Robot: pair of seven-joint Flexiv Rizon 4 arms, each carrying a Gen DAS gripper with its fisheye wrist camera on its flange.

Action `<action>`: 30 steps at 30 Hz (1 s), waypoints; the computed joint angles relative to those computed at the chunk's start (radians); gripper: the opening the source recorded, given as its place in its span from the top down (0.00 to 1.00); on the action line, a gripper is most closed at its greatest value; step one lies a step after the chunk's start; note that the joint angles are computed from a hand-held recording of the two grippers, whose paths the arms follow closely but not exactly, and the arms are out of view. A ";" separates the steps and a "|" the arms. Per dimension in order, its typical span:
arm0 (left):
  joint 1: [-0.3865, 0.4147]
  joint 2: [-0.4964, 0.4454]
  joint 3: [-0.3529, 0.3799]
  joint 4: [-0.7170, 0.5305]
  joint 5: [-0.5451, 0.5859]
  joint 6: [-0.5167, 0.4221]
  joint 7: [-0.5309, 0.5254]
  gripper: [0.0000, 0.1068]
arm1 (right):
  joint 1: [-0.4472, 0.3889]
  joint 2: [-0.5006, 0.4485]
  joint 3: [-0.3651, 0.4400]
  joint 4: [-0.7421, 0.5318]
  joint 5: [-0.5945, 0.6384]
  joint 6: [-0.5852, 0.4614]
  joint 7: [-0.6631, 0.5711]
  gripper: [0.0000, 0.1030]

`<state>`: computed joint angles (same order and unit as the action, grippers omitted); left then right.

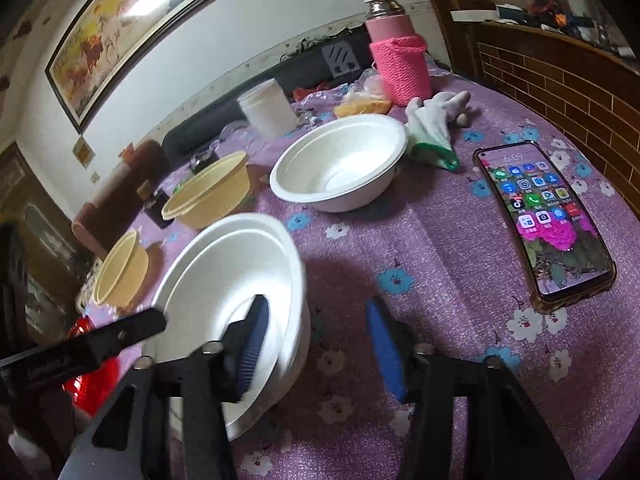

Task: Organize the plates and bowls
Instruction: 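Grip the rim of the white paper bowl with the left tool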

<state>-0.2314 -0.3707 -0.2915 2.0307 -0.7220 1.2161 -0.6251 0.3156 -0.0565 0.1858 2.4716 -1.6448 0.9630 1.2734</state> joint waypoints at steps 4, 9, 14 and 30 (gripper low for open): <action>-0.021 -0.034 0.038 -0.048 0.079 -0.099 -0.097 0.22 | -0.001 -0.020 -0.006 -0.013 -0.002 0.020 -0.021 0.71; -0.019 -0.043 0.038 -0.044 0.089 -0.123 -0.129 0.71 | -0.012 -0.036 -0.013 -0.024 -0.039 0.051 -0.013 0.84; 0.003 -0.007 0.028 -0.019 0.042 -0.156 -0.114 0.74 | 0.001 -0.034 -0.003 -0.033 -0.033 0.021 -0.047 0.86; 0.011 0.210 0.126 0.152 -0.363 -0.109 0.292 0.69 | 0.101 -0.095 0.017 -0.198 -0.040 -0.008 -0.178 0.85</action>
